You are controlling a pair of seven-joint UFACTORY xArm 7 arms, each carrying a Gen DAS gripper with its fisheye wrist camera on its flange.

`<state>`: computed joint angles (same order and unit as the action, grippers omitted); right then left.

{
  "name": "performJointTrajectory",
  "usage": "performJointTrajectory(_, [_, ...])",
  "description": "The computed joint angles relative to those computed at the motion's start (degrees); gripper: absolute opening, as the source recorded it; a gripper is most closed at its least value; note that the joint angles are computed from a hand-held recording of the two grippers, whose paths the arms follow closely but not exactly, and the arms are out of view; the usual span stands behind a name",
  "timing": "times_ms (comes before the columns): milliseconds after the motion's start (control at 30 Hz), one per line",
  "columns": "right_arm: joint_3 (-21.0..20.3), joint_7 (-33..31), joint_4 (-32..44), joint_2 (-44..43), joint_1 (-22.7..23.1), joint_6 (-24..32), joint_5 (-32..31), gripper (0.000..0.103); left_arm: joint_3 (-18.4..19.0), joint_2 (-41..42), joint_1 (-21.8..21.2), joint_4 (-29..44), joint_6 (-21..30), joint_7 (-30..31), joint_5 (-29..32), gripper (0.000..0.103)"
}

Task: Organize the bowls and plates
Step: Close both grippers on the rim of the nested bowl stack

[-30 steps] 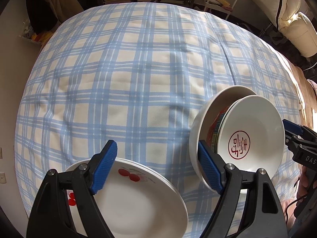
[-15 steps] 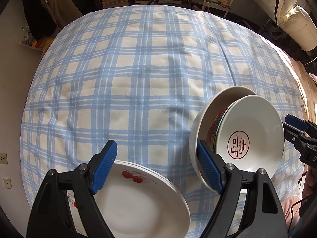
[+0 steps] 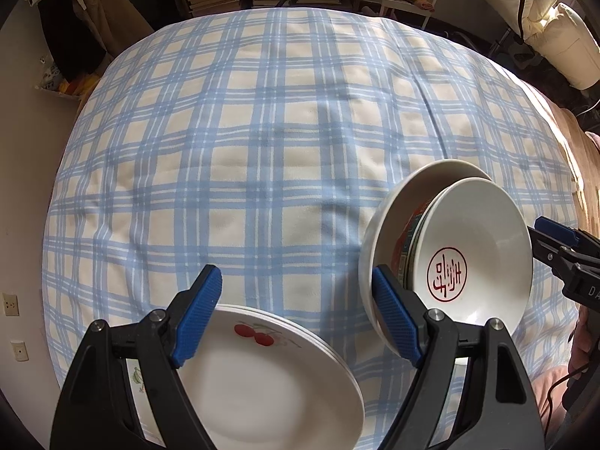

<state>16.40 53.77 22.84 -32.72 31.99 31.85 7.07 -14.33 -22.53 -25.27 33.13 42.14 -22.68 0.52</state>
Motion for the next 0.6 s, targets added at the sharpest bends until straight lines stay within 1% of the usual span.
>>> performJointTrajectory(67, [-0.14,0.04,-0.48,0.03,0.32,-0.97,0.44,0.079,-0.12,0.10,0.02,0.25,0.25,-0.07,0.25,0.081])
performJointTrajectory(167, [-0.71,-0.05,-1.18,-0.08,1.18,-2.80,1.76,0.067,-0.58,0.28,0.14,0.59,0.63,-0.86,0.92,0.080])
performJointTrajectory(233, [-0.60,-0.48,-0.90,0.19,1.42,-3.29,1.60,0.053,-0.95,0.69,0.14,1.31,1.43,-1.52,1.46,0.079])
performJointTrajectory(267, [-0.72,-0.82,-0.66,0.43,1.69,-3.51,1.72,0.047,-1.00,0.78,-0.02,1.54,1.62,-1.49,1.57,0.079])
performJointTrajectory(300, [-1.21,-1.59,-0.55,0.73,2.26,-4.16,2.24,0.034,-1.21,0.88,-0.13,1.83,1.88,-1.51,1.96,0.078])
performJointTrajectory(333, [-1.85,-2.51,-0.42,1.10,2.95,-4.84,2.99,0.023,-1.47,0.88,-0.21,1.99,1.99,-1.56,2.53,0.075])
performJointTrajectory(367, [-2.59,-3.45,-0.36,1.42,3.80,-5.70,4.11,0.018,-1.40,0.96,-0.47,2.14,2.09,-1.21,2.50,0.072])
performJointTrajectory(400, [-3.16,-4.27,-0.21,1.72,4.49,-6.38,5.14,0.013,-1.00,1.09,-0.94,2.32,2.26,-0.51,1.69,0.064])
performJointTrajectory(433, [-2.85,-4.30,0.27,2.03,4.18,-6.03,5.10,0.013,-0.63,1.29,-1.30,2.58,2.51,0.13,0.83,0.056])
performJointTrajectory(467, [-2.48,-4.34,0.74,2.26,3.81,-5.52,4.84,0.012,-0.44,1.51,-1.55,2.89,2.79,0.59,0.20,0.053])
performJointTrajectory(500, [-2.16,-4.47,1.39,2.92,3.50,-5.34,4.61,0.013,-0.33,1.67,-1.71,3.13,2.98,1.04,-0.20,0.047])
performJointTrajectory(600, [-2.49,-5.65,1.79,3.12,3.73,-4.83,5.28,0.012,-0.75,2.03,-1.97,3.74,3.38,1.69,-0.13,0.037])
